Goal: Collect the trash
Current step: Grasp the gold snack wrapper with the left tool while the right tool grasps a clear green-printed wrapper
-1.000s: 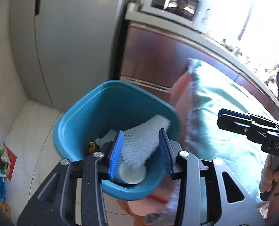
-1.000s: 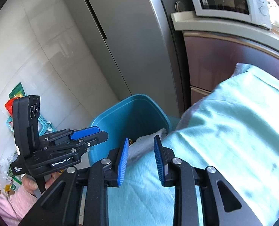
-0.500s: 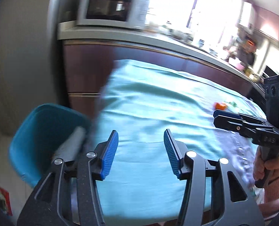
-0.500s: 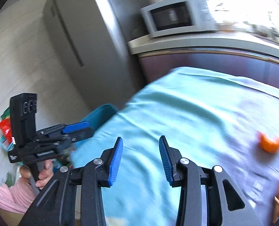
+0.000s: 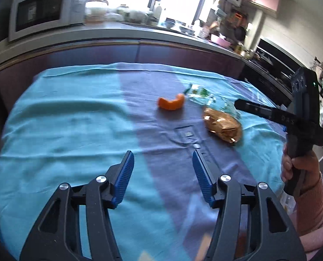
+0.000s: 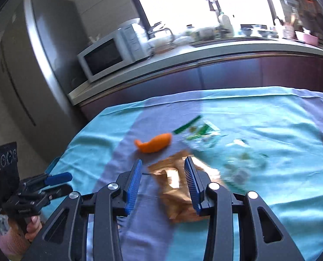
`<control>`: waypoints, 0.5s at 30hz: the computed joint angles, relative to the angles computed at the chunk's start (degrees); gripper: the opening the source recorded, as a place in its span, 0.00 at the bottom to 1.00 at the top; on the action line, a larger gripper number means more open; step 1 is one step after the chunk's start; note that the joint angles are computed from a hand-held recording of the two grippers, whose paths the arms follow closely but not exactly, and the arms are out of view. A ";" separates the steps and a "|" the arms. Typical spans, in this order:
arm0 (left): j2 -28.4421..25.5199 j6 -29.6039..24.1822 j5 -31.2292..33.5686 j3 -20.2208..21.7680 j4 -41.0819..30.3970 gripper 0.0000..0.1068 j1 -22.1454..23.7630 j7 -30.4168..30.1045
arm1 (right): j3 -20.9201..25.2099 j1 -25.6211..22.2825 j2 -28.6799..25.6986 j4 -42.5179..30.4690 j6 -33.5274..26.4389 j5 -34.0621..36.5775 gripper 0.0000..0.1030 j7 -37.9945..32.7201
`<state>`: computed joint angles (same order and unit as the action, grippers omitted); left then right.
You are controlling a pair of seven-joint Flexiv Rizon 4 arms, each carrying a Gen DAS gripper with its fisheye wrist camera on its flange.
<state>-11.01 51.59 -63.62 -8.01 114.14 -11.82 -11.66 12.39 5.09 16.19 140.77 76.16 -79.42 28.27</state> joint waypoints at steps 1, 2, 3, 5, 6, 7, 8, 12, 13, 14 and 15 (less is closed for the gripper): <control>-0.28 -0.04 1.00 -0.41 -0.33 0.53 -0.56 -0.68 | -0.32 -0.34 1.51 1.40 -0.17 1.37 0.41 -0.89; -0.83 -0.10 2.17 -0.72 -0.97 0.54 -0.98 -1.57 | -0.51 -0.93 2.42 2.43 -0.19 2.03 0.42 -1.05; -1.58 -0.59 3.32 -1.16 -1.87 0.55 -1.33 -2.35 | -0.63 -1.46 2.87 3.13 -0.23 2.84 0.43 -1.40; -2.77 -0.92 5.24 -1.80 -3.27 0.57 -1.90 -4.21 | -0.75 -2.76 4.23 4.87 0.03 4.19 0.45 -1.62; -3.34 -1.48 6.31 -2.06 -4.06 0.57 -2.02 -5.23 | -0.94 -3.60 4.61 5.58 0.61 4.38 0.49 -1.34; -4.06 -2.39 7.40 -2.43 -5.01 0.59 -2.16 -6.33 | -1.19 -4.51 4.49 5.92 1.38 4.16 0.49 -0.93; -4.87 -2.49 8.60 -2.71 -5.93 0.62 -2.44 -7.63 | -1.58 -5.49 4.47 6.42 2.66 3.54 0.51 -0.33; -7.58 -3.71 13.43 -3.76 -9.27 0.64 -3.10 -12.55 | -4.63 -10.44 3.83 7.49 10.29 -5.68 0.54 6.58; -8.38 -4.09 14.62 -3.98 -10.27 0.65 -3.24 -13.83 | -5.77 -10.84 3.36 7.41 11.66 -7.93 0.54 8.25; -9.07 -4.52 15.45 -4.28 -11.06 0.66 -3.29 -14.82 | -7.41 -10.98 2.67 6.78 13.31 -12.15 0.54 11.37; -9.97 -5.23 16.53 -4.49 -12.17 0.66 -3.38 -16.28 | -9.57 -10.42 2.15 6.27 14.62 -16.21 0.54 14.30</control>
<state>-20.98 46.36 -47.09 -12.50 101.97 -15.20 -27.94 2.82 -5.33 18.34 147.04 90.78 -95.64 42.57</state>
